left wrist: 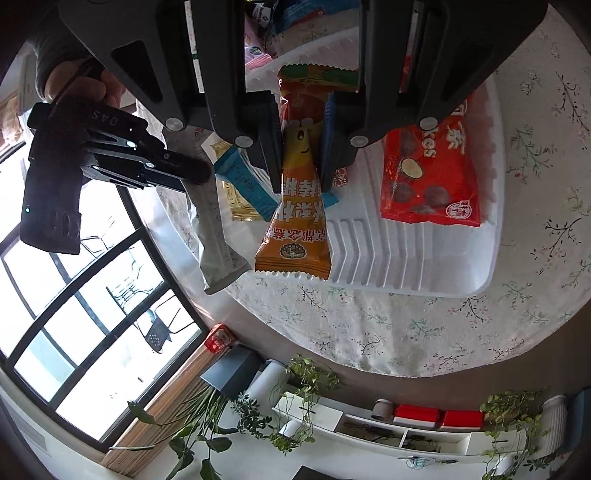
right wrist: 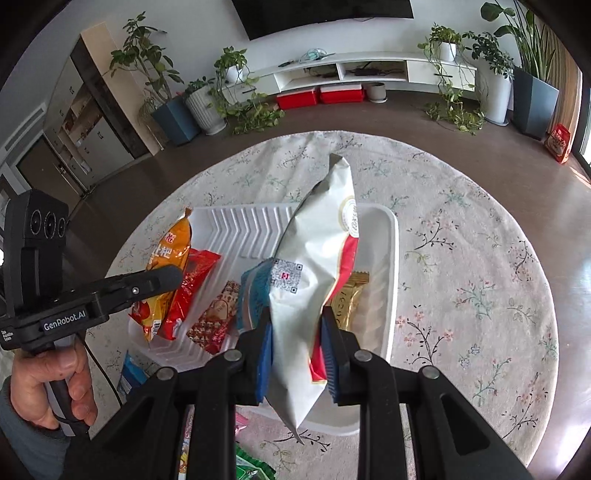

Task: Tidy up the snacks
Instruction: 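Carry the orange-yellow snack and white bag into the white tray, then open both tools to release the snacks in the tray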

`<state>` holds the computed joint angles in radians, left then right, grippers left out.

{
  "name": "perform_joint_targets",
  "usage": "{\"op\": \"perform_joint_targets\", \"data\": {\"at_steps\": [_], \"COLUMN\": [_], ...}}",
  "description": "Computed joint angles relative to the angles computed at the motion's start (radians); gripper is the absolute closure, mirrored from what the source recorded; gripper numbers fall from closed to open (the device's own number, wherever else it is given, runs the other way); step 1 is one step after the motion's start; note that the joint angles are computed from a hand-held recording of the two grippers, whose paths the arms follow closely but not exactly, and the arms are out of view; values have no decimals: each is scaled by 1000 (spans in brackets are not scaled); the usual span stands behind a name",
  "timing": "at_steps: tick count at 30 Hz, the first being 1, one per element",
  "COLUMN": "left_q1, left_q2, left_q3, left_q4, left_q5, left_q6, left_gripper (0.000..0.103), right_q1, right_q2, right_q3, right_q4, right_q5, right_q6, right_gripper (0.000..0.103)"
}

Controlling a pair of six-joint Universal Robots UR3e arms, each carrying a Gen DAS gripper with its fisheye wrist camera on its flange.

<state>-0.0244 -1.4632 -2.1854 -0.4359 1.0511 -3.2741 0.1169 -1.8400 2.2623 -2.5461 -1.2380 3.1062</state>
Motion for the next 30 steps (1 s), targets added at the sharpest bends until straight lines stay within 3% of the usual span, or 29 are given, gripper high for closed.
{"op": "perform_joint_targets", "data": {"at_steps": [5,23,30], "left_q1": [-16,-50,-66], "left_q2": [-72,-179,-187], "left_q3": [21,57,72], "left_q4": [55,88,84], "left_q5": [21,94,119], "left_q6": [-27,-64,-63], "left_gripper": [87,84,76], "right_q1": [31,25,13], "right_q2": [57,152,138], "right_q3": [-19,-43,-21], "right_q4": [-12,-32,-53], "right_q5": [-53,-41,-35], "right_q6": [-4,-34,-26], "right_gripper": [77,72,70]}}
